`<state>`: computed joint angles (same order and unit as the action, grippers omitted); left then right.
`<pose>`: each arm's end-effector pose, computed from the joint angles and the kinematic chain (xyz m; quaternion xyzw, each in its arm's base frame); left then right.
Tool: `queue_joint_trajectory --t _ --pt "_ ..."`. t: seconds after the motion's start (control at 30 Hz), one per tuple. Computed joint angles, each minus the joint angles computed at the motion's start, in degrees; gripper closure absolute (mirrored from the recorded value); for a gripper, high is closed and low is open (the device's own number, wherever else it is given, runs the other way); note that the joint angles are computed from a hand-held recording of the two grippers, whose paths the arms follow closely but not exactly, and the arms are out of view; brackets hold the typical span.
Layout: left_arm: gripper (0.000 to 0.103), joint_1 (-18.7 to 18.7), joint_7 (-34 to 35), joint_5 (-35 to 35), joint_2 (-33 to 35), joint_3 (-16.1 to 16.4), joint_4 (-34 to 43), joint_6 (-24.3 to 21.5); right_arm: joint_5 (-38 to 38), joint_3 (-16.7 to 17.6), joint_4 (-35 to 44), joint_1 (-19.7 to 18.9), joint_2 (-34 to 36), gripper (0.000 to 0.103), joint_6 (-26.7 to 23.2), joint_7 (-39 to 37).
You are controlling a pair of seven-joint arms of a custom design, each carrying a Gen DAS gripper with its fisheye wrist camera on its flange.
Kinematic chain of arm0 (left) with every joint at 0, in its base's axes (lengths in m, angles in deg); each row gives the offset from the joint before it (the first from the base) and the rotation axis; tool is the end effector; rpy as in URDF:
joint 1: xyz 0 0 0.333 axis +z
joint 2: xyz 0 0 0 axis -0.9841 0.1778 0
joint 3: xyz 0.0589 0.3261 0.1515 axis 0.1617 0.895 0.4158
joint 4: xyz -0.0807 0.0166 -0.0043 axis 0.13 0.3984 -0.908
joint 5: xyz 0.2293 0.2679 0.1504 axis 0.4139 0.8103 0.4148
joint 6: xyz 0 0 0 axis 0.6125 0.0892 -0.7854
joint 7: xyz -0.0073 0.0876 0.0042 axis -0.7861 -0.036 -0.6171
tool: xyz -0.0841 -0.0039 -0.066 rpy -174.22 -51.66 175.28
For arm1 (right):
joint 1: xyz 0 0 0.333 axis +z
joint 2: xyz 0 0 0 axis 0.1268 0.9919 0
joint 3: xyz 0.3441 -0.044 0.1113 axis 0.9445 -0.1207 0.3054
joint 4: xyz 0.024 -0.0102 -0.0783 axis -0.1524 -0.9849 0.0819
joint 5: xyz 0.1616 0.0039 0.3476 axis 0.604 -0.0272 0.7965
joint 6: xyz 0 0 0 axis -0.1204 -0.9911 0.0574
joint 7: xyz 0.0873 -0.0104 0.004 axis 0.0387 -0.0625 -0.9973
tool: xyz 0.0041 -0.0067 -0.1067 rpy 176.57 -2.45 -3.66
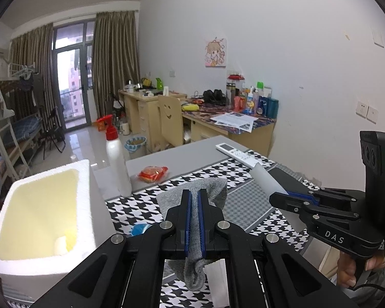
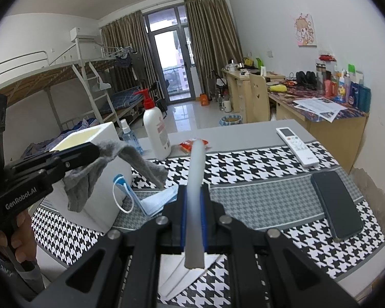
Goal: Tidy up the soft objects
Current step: 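Carry the grey sock and white foam stick over the white foam box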
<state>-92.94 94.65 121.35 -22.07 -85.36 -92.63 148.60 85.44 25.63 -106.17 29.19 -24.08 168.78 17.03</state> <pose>0.6937 -0.2739 0.3892 -0.3972 0.7590 -0.4602 0.2332 0.6823 0.3192 0.3719 -0.6026 0.6208 -0.2694 0.4229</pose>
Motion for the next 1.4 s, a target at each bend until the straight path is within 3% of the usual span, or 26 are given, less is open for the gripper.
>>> queue_joint_trajectory --t 0.13,0.27,0.83,1.1,1.4 --pt "0.097 0.5 6.2 -6.1 -0.7 -0.7 -2.4 -0.5 -0.3 -0.1 0.5 0.1 0.0 0.091 -0.4 -0.5" --pt "0.097 -2.2 14.6 -16.4 -1.9 3.2 -6.2 0.9 -0.8 -0.3 0.8 0.3 0.0 0.091 -0.9 -0.5" --pt "0.097 -5.1 32.7 -36.8 -4.5 6.3 -13.1 3.0 0.3 1.1 5.5 0.6 1.3 0.091 -1.5 -6.2" --pt "0.097 -5.0 39.3 -44.2 -5.2 5.8 -15.1 3.1 3.1 5.0 10.8 -0.4 3.4 0.091 -0.6 -14.1" --pt "0.097 -6.3 46.6 -53.9 -5.8 6.5 -16.9 2.2 7.0 14.0 21.0 -2.3 8.5 0.091 2.5 -28.8"
